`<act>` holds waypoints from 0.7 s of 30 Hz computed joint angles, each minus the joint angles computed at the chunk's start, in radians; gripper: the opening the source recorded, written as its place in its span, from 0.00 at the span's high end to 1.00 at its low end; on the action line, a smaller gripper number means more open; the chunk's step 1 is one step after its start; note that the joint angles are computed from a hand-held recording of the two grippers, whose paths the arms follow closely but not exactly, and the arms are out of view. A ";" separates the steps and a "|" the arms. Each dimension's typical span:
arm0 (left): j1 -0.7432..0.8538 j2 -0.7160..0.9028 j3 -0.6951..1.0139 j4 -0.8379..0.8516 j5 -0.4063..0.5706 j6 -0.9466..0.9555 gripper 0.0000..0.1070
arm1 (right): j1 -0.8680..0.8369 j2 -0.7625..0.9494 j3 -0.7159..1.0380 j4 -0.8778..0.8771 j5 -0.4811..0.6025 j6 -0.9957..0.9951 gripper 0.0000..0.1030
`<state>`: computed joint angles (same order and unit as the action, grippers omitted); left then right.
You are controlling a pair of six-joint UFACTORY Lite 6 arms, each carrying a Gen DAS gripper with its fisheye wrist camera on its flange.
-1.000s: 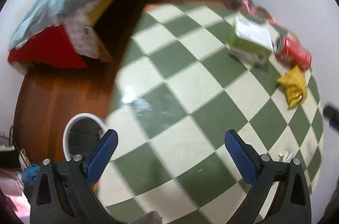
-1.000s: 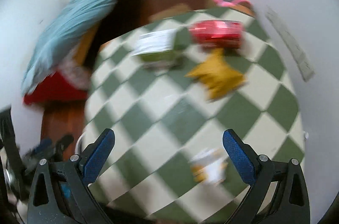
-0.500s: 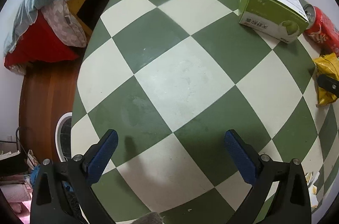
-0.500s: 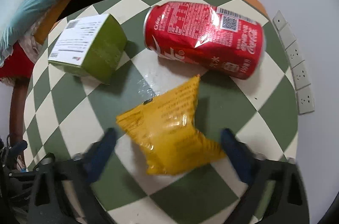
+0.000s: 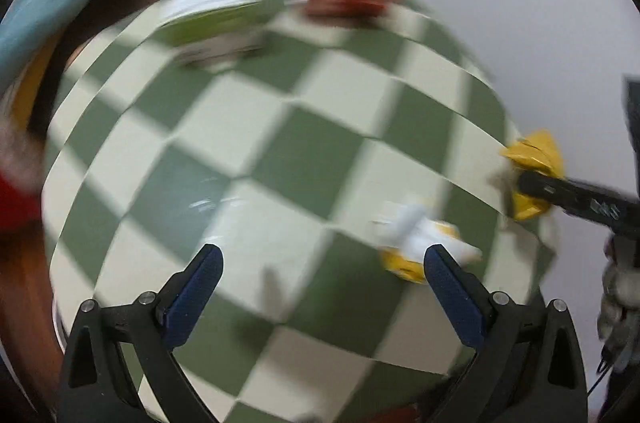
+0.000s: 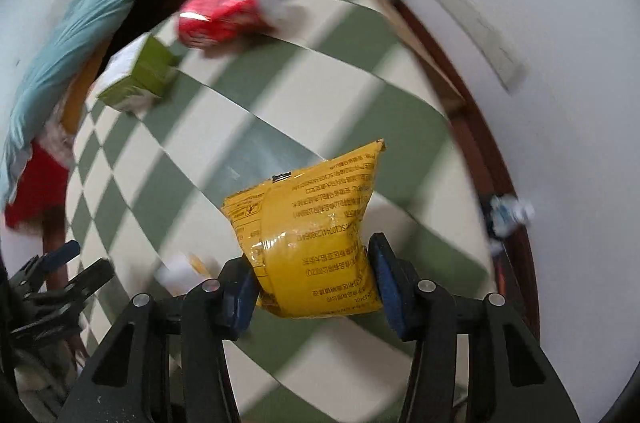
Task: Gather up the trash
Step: 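Grasp the crumpled white-yellow wrapper with the left tool while the right tool grasps the yellow snack bag, then carry the wrapper and snack bag over the bin while opening both tools to drop them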
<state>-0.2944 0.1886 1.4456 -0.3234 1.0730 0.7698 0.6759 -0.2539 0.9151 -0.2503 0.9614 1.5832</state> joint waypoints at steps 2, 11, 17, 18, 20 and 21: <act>-0.073 -0.065 -0.084 0.009 -0.044 0.035 0.05 | 0.096 -0.111 -0.100 -0.013 0.026 0.150 0.48; -0.199 -0.037 -0.155 0.032 -0.114 0.023 0.30 | 0.230 -0.163 -0.195 -0.046 0.022 0.349 0.49; -0.194 -0.052 -0.186 0.017 -0.151 0.018 0.53 | 0.215 -0.135 -0.192 -0.047 -0.007 0.341 0.50; -0.184 -0.061 -0.192 0.013 -0.149 0.029 0.57 | 0.218 -0.138 -0.192 -0.049 -0.006 0.345 0.50; -0.177 -0.067 -0.186 0.008 -0.140 0.036 0.61 | 0.218 -0.139 -0.193 -0.052 -0.008 0.347 0.50; -0.178 -0.073 -0.185 0.014 -0.144 0.032 0.61 | 0.219 -0.138 -0.192 -0.053 -0.007 0.348 0.51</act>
